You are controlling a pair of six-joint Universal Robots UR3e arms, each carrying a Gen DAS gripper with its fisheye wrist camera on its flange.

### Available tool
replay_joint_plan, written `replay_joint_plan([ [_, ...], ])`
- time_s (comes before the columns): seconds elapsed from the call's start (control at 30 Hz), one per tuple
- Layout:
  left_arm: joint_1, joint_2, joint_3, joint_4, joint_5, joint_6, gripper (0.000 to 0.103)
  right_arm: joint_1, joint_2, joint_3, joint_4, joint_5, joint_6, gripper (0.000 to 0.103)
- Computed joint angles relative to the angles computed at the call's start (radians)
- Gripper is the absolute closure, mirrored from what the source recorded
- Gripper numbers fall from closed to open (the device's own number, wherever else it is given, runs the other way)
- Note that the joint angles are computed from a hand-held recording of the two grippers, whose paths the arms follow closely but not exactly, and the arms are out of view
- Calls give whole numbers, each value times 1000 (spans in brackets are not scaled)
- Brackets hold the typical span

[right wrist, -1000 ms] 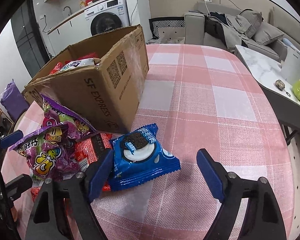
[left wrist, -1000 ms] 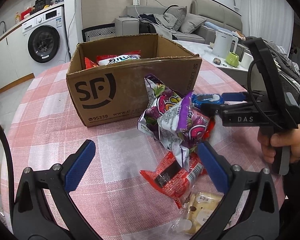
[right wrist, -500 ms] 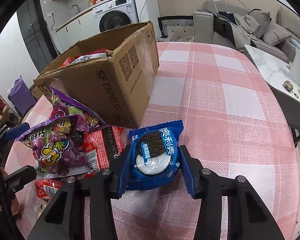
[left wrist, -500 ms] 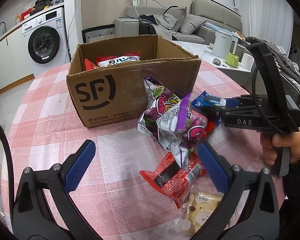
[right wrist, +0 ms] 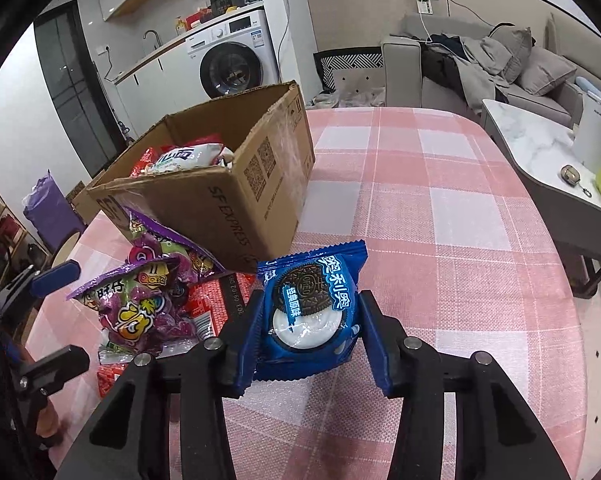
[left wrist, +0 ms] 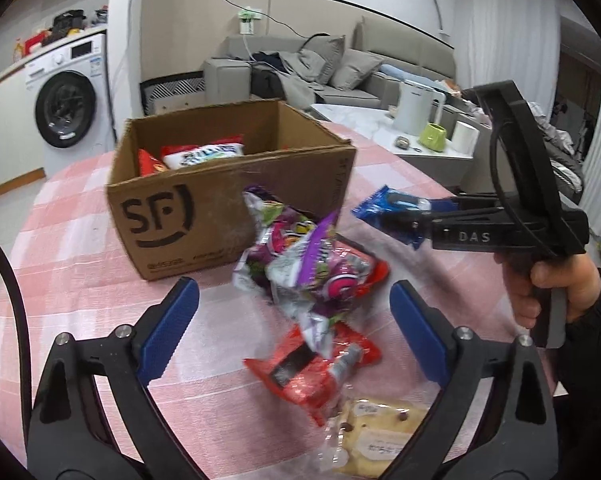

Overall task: Organize snacks
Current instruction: 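Grasp the blue Oreo pack with the right gripper while the left grasps the purple candy bag, then carry the purple candy bag and Oreo pack over the box and release them inside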

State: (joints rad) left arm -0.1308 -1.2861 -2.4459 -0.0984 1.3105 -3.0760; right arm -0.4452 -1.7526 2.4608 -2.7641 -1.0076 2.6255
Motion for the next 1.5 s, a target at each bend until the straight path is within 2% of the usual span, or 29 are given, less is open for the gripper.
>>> replay_joint_plan([
  [0.13, -46, -83, 56, 8, 36, -16, 23, 4, -15, 0, 17, 1, -6, 56],
  [0.3, -87, -165, 98, 38, 60, -18, 26, 14, -2, -5, 20, -1, -10, 56],
  [0.37, -101, -195, 120, 35, 73, -21, 31, 21, 4, -8, 24, -5, -17, 56],
  [0.5, -124, -262, 176, 15, 95, -37, 50, 32, 0, -10, 43, -3, -37, 56],
  [0.67, -109, -276, 179, 23, 68, -39, 52, 57, -19, -5, 59, -4, -63, 56],
  [0.73, -93, -261, 161, 31, 51, -38, 57, 70, -20, -4, 55, -9, -62, 56],
  [0.83, -59, -233, 130, 39, 16, -34, 59, 74, -29, 2, 57, -6, -68, 56],
  [1.03, -37, -195, 98, 48, 1, -32, 60, 52, -64, 8, 87, 13, -82, 56],
  [1.3, 15, -72, 41, 21, -37, -13, 60, 9, -170, 8, 195, 69, -119, 56],
  [1.5, 72, 65, 17, -48, -70, -3, 60, -36, -281, 3, 314, 127, -156, 56],
])
